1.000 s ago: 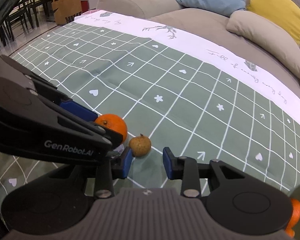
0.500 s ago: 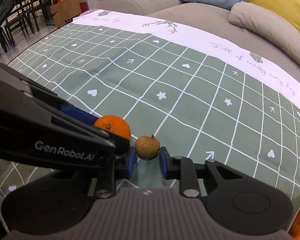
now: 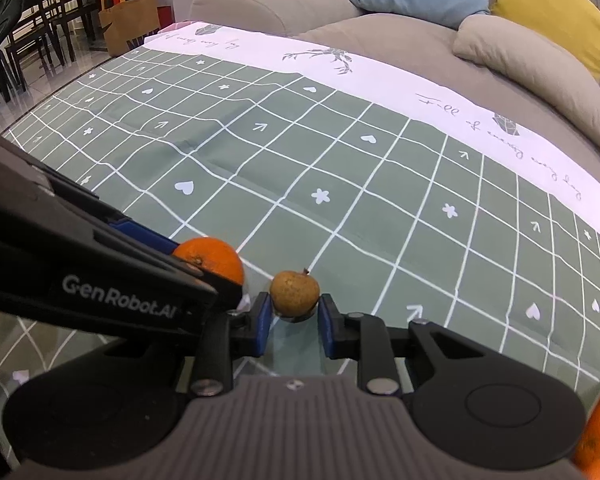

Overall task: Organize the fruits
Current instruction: 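Carry mandarin and longan into the colander and open both tools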

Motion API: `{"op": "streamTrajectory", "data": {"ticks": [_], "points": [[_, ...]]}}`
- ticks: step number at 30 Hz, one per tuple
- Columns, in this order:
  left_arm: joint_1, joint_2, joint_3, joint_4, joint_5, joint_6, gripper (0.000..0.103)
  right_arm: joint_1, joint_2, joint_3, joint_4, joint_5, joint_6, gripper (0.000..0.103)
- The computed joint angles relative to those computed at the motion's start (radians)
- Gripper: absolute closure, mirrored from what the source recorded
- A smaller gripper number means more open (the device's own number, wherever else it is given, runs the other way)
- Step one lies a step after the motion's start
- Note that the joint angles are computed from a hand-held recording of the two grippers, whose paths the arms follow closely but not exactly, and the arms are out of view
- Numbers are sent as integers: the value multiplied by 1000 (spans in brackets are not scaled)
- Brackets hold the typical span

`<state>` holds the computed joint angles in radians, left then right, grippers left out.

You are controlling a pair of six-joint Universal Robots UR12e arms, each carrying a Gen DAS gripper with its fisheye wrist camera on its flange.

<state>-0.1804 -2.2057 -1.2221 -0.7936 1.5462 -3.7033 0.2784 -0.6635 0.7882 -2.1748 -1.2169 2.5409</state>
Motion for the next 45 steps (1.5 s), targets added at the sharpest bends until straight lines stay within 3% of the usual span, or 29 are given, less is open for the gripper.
{"op": "streamTrajectory", "data": {"ticks": [12, 23, 32, 40, 45], "points": [[-26, 60, -47, 48, 15, -12, 55, -33, -130, 180, -101, 20, 54, 83], [-64, 60, 1, 50, 0, 28, 55, -84, -240, 312, -188, 35, 118, 83], [-94, -3, 127, 17, -47, 117, 55, -132, -297, 385, -275, -4, 192, 83], [-114, -86, 280, -70, -106, 205, 55, -171, -306, 395, -256, -73, 253, 83], [-126, -157, 410, -166, -167, 264, 55, -190, -290, 364, -195, -76, 215, 83]]}}
